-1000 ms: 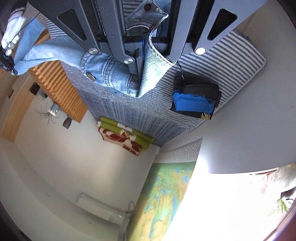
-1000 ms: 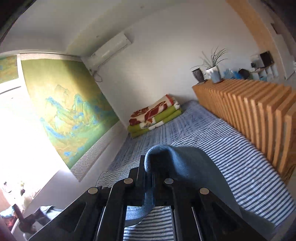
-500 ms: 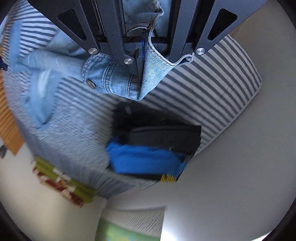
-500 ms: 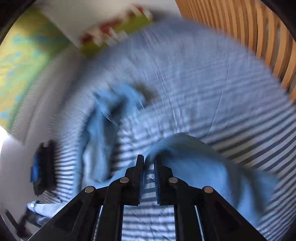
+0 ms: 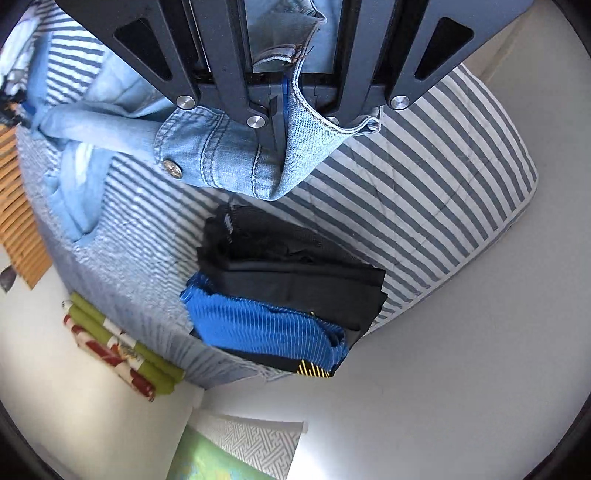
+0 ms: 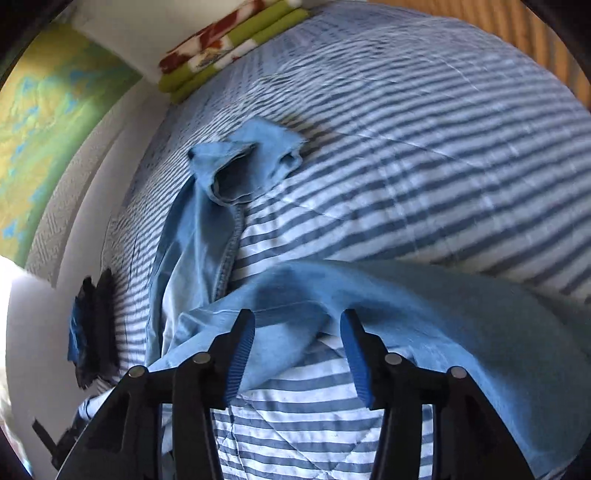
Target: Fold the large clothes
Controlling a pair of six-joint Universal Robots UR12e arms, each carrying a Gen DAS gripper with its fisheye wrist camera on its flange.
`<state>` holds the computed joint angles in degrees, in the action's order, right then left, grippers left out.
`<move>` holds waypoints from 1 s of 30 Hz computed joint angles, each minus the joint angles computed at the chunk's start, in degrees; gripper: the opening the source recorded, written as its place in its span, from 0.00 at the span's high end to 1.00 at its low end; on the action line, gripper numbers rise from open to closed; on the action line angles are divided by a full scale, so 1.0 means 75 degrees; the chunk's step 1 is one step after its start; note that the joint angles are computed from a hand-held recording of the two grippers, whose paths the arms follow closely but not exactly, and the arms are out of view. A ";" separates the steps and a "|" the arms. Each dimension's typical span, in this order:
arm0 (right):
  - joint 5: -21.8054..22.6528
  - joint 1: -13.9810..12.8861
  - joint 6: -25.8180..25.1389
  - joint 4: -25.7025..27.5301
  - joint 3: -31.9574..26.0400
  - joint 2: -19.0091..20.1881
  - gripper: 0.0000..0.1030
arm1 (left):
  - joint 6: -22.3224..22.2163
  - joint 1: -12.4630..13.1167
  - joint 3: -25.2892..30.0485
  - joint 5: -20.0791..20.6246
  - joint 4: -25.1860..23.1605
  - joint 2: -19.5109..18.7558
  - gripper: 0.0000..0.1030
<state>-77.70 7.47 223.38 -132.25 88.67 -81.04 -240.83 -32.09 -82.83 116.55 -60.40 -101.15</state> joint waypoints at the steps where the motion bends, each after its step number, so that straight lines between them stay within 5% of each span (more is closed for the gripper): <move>1: 0.0037 -0.0028 0.0114 -0.0090 0.0055 -0.0011 0.47 | 0.0043 -0.0014 -0.0030 -0.0004 0.0056 0.0038 0.99; 6: 0.0163 -0.0095 0.1304 -0.0436 0.0001 0.0183 0.39 | 0.0110 -0.0117 -0.0041 0.0084 0.0040 0.0076 0.99; 11: -0.0781 0.0136 0.1281 0.1198 -0.0992 0.0836 0.37 | 0.0192 -0.0185 -0.0174 0.0043 0.0255 0.0175 0.99; 13: -0.1312 0.0276 0.1242 0.1647 -0.1261 0.0995 0.46 | 0.0252 -0.0170 -0.0237 -0.0036 0.0354 0.0200 0.99; 15: -0.1779 0.0417 0.0917 0.1983 -0.1506 0.1072 0.80 | 0.0299 -0.0169 -0.0288 -0.0036 0.0440 0.0221 0.99; 17: -0.2113 0.0521 0.0658 0.1685 -0.1498 0.0977 0.92 | 0.0362 -0.0155 -0.0353 -0.0054 0.0576 0.0250 0.99; 21: -0.3047 0.0830 0.0081 0.0929 -0.1743 0.0909 0.94 | 0.0473 -0.0140 -0.0449 0.0024 0.0788 0.0270 0.99; 26: -0.3650 0.1210 -0.1257 0.0770 -0.3308 0.1716 0.95 | 0.0362 -0.0079 -0.0654 0.0094 0.1007 0.0341 0.99; 28: -0.3444 0.1303 -0.1696 0.0501 -0.4264 0.2316 0.95 | 0.0311 -0.0049 -0.0703 0.0076 0.0986 0.0341 0.99; 30: -0.2489 0.1294 -0.2297 0.0428 -0.5075 0.2827 0.93 | 0.0245 -0.0049 -0.0683 0.0184 0.0816 0.0308 0.99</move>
